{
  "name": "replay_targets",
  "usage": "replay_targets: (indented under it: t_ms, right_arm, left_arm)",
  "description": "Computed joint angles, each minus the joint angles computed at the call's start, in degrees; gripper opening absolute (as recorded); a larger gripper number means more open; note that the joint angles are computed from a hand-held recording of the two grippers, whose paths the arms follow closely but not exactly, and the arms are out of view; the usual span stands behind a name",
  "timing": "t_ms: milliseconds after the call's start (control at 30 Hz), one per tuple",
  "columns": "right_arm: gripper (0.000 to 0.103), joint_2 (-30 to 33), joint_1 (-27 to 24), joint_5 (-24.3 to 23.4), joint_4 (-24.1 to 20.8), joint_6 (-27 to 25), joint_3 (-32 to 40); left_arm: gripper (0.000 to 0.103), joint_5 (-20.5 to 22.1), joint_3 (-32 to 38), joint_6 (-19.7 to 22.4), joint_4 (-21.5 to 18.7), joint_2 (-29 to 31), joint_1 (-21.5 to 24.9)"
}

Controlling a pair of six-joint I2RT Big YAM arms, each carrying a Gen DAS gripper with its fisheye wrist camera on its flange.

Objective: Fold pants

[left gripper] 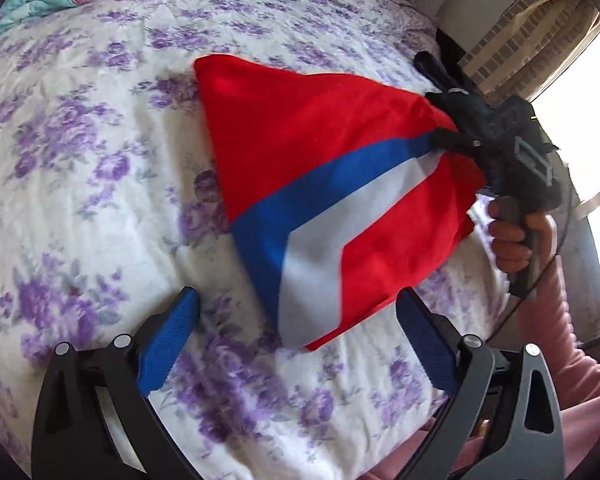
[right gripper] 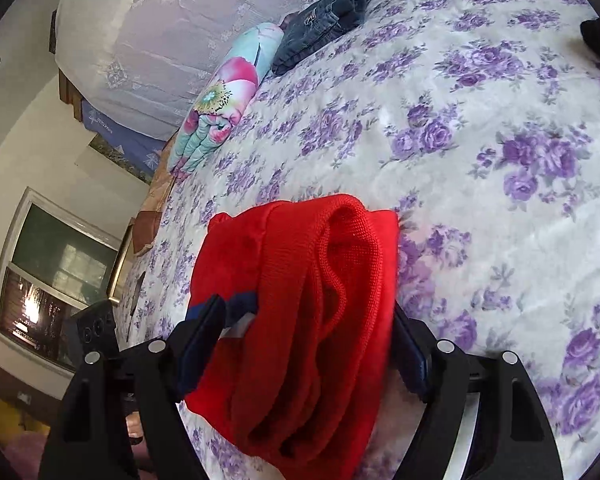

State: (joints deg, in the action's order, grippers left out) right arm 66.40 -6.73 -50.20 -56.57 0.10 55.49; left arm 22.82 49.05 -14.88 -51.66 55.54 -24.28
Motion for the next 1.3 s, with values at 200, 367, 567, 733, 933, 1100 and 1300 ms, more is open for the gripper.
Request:
replay_targets:
  t_ms: [200,367,567,733,933,1100,1300]
  right_arm:
    - [0.047,-0.2,-0.6,-0.5,-0.8,-0.3,0.1]
    - [0.037,-3.1,0.1,0.7,2.2,1.0,-0.6]
    - [0.033,-3.4,2.7,0.8,7.8,3.8,3.9]
    - [0.033,5.3,5.9,2.3,16.1,8.8,13.8]
    - [0.033,22.0,8.2,3.5,20.6,12.7,27.3]
    - [0.053,32.2,9.1,10.4,19.5,13.2,30.0]
    - [0.060,25.2,7.1,17.0,25.4,18.1,24.4]
  left_arm:
    - [0.067,4.3,0.6,0.0,2.3,2.0,0.5]
    - [0.033,7.4,0.3,-1.8,4.4,2.1,2.8]
    - [0.019,4.6,3.1,0.2,6.0,0.9,3.7]
    - [0.019,-2.4,12.2,7.1,7.0,6.2,6.3]
    - [0.022,-7.0,22.1,11.6,11.2,18.9,11.1]
    - [0.037,-9.5,23.1,11.1,9.6,28.6,13.3]
    - [0.070,-11.0,19.6,5.8,13.0,21.4,16.8]
